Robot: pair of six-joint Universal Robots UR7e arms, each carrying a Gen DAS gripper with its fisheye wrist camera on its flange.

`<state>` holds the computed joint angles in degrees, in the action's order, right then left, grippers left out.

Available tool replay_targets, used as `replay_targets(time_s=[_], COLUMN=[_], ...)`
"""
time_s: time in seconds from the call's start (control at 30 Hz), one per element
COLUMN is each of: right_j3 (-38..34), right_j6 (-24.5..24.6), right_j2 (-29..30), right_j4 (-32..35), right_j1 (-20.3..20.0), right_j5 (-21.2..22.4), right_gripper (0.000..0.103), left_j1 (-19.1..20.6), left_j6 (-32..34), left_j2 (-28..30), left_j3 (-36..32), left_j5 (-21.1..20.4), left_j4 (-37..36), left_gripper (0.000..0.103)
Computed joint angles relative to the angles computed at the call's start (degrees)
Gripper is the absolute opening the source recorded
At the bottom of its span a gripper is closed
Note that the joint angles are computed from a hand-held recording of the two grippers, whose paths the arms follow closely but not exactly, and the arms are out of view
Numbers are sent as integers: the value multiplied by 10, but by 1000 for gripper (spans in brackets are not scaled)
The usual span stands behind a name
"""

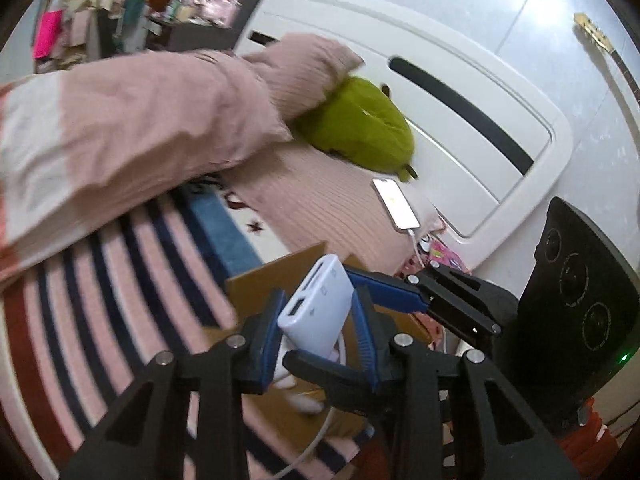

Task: Organize rigid objects

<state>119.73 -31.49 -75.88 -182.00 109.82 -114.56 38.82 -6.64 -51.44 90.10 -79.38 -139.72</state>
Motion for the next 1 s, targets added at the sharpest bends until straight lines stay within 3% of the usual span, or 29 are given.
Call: replay_targets(time_s=[0.23, 0.37, 0.43, 0.5, 0.53, 0.63, 0.77, 1.0], right_j3=[9, 8, 4, -2, -5, -2, 4, 18], right_j6=[-18, -16, -10, 0, 3, 14, 16, -16], right_j2=[-46, -56, -55, -50, -49, -58, -66, -83], right_j4=[35, 71, 93, 109, 121, 141, 143, 129], right_j1=[-53, -74, -81, -81, -82, -84, -78, -68], right_j5=[-22, -34, -44, -62, -67, -62, -60, 17], right_gripper=[51, 51, 51, 51, 52, 61, 62, 68], left_j1=[6, 7, 6, 3, 0, -5, -23, -52], left_j6=[-1, -8, -12, -15, -16, -18, -26, -77], left_j2=[78, 100, 103, 100, 96, 74, 27, -67], left_j3=[-57, -73, -74, -69, -62, -40, 16, 129], left_j5=[-30, -23, -14, 10, 21, 46, 110, 227], left_j4=[32, 59, 68, 67, 60, 48, 11, -60], left_gripper=[31, 31, 36, 65, 70, 72, 81, 82])
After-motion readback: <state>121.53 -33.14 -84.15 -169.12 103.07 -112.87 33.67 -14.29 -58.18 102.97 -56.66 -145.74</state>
